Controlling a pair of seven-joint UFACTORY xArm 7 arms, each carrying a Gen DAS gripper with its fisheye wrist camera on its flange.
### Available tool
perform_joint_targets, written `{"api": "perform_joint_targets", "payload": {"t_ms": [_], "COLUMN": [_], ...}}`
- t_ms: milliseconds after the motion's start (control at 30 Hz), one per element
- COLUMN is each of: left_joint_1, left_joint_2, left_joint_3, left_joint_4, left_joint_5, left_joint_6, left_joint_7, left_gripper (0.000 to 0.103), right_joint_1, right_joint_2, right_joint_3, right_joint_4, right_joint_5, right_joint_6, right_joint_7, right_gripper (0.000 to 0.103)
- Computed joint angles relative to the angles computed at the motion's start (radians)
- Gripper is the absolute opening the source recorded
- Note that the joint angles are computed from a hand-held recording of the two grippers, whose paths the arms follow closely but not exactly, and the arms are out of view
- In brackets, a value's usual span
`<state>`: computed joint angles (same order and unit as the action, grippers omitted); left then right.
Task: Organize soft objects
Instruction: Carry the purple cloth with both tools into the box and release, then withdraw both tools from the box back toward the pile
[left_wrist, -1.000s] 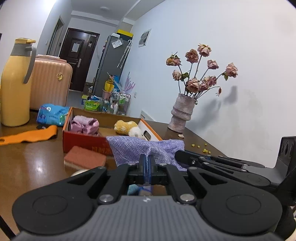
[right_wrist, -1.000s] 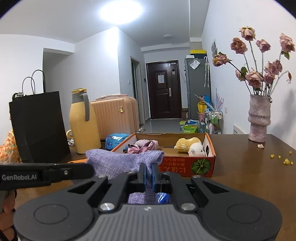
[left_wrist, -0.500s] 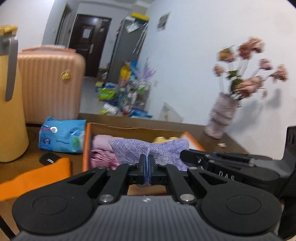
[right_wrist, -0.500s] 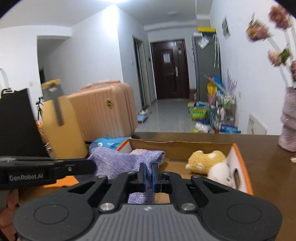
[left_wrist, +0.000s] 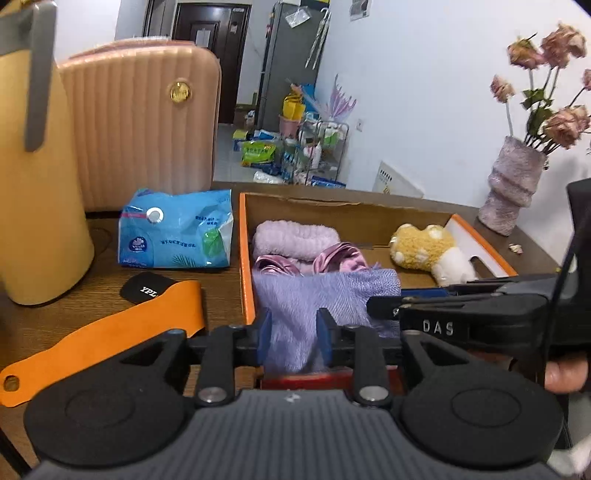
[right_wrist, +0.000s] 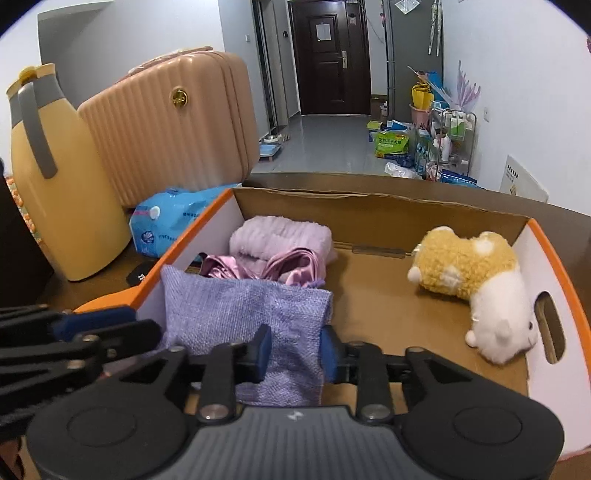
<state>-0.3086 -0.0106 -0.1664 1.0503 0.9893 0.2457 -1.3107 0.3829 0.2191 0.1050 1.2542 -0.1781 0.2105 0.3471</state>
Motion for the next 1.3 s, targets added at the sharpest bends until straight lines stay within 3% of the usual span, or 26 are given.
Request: {"api": "perform_joint_targets", "payload": {"t_ms": [100,200,367,533,700,867,1033,1167,1300], "left_joint_1": [0.001,0.021,0.059,0.082,0.069,0.016,-0.094,-0.167,-0.237], "left_joint_2": [-0.078,-0.171,-0.326,-0.491,-0.656,-0.855,-1.007,-1.101,-1.178], "left_joint_3": [-0.024,-0.061,-0.159,-0.264,-0.361,-0.463,-0.560,-0.657,-0.745], "left_joint_4": [-0.039,-0.091,-0.161,-0.258,-0.366,-0.481,-0.564,-0.582,-0.573], "left_joint_5": [0.027,0.017,0.008,-0.011,-0.084,-0.202,-0.341,-0.458,-0.536], "left_joint_6": [0.040,0.045,0.109,0.134,0.162,0.238,0.357,0.509,0.632], "left_joint_7": [-0.036,-0.041,-0.061,-0.081,-0.076,-0.105,-0.093,-0.078,-0.090], "left_gripper": [0.043,0.047,0.064,0.082,0.087,0.096,0.099,0.100,0.103], "right_joint_1": [0.008,-0.006,-0.074,-0.085,-0.134,-0.127,-0.111,-0.036,0.111], "right_joint_2": [-0.065,-0.164,-0.362,-0.580,-0.803,-1.038,-1.302,-1.516,-1.688], "right_joint_3": [-0.016,-0.015,0.032,0.050,0.105,0.142,0.229,0.322,0.387], "right_joint_4": [-0.049,-0.120,-0.271,-0.458,-0.643,-0.812,-0.968,-1.062,-1.098], "right_joint_5": [-0.032,-0.078,-0.147,-0.076,-0.025,0.049,0.092,0.108,0.105], "right_joint_6": [-0.015,-0.047,-0.108,-0.138,-0.148,-0.093,0.015,0.148,0.347], "right_joint_7": [0.043,0.085,0.149,0.059,0.051,0.068,0.176,0.315,0.430], "right_gripper": [0.040,0.047,0.061,0.067,0.074,0.078,0.079,0.079,0.079]}}
